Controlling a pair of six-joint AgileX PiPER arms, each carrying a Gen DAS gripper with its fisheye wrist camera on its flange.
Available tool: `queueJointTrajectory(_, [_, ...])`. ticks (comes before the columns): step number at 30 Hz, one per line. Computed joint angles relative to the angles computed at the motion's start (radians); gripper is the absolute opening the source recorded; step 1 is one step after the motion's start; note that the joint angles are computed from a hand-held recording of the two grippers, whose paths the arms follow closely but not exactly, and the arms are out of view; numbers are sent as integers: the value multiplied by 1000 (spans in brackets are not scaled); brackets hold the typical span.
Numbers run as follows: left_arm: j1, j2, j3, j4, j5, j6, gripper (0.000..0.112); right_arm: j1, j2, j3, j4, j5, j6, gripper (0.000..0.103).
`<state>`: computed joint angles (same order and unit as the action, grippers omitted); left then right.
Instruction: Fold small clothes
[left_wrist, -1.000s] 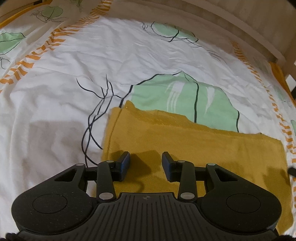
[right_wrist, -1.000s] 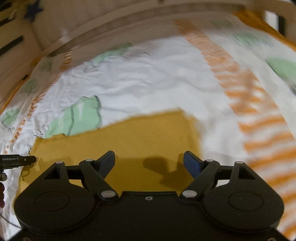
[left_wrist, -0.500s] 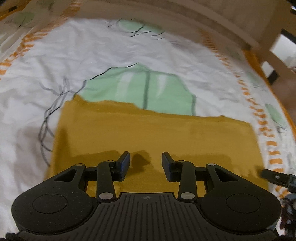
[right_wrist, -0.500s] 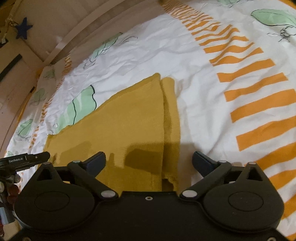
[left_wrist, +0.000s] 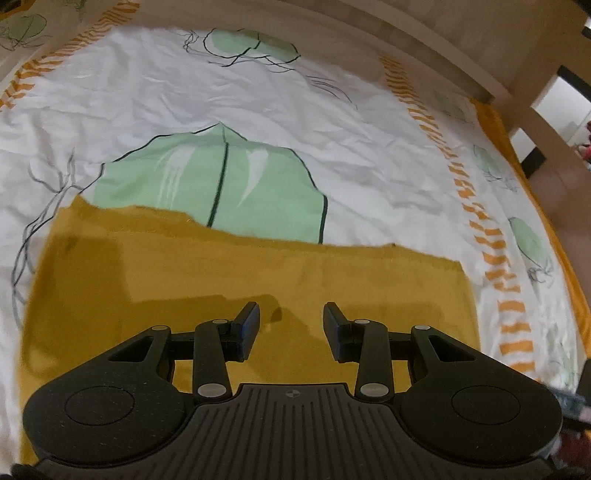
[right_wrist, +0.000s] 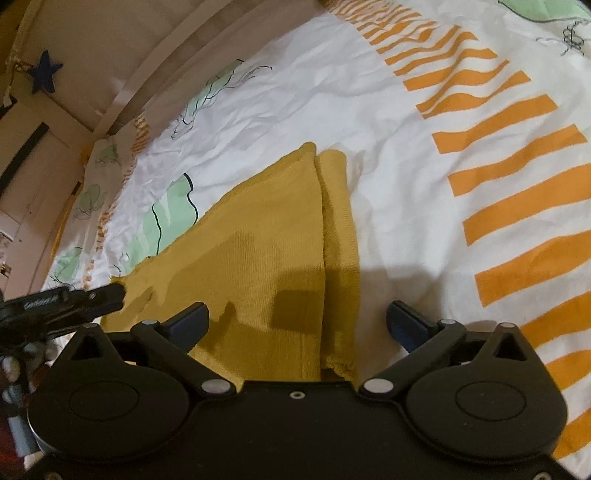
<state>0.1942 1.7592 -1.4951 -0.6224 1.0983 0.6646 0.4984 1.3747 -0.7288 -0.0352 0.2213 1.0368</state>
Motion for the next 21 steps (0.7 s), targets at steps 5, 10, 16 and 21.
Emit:
queueJointTrajectory(5, [-72, 46, -34, 68, -35, -108, 37, -41, -8, 16, 272, -17, -262, 103])
queueJointTrajectory(10, [-154, 49, 21, 195, -152, -152, 36, -63, -11, 26, 431, -22, -414, 103])
queueJointTrajectory(16, [-216, -14, 105, 298, -249, -188, 37, -89, -14, 32, 585, -15, -570, 103])
queueJointTrajectory(21, [-187, -89, 174, 277, -203, -173, 37, -130, -28, 66, 915, -16, -883, 103])
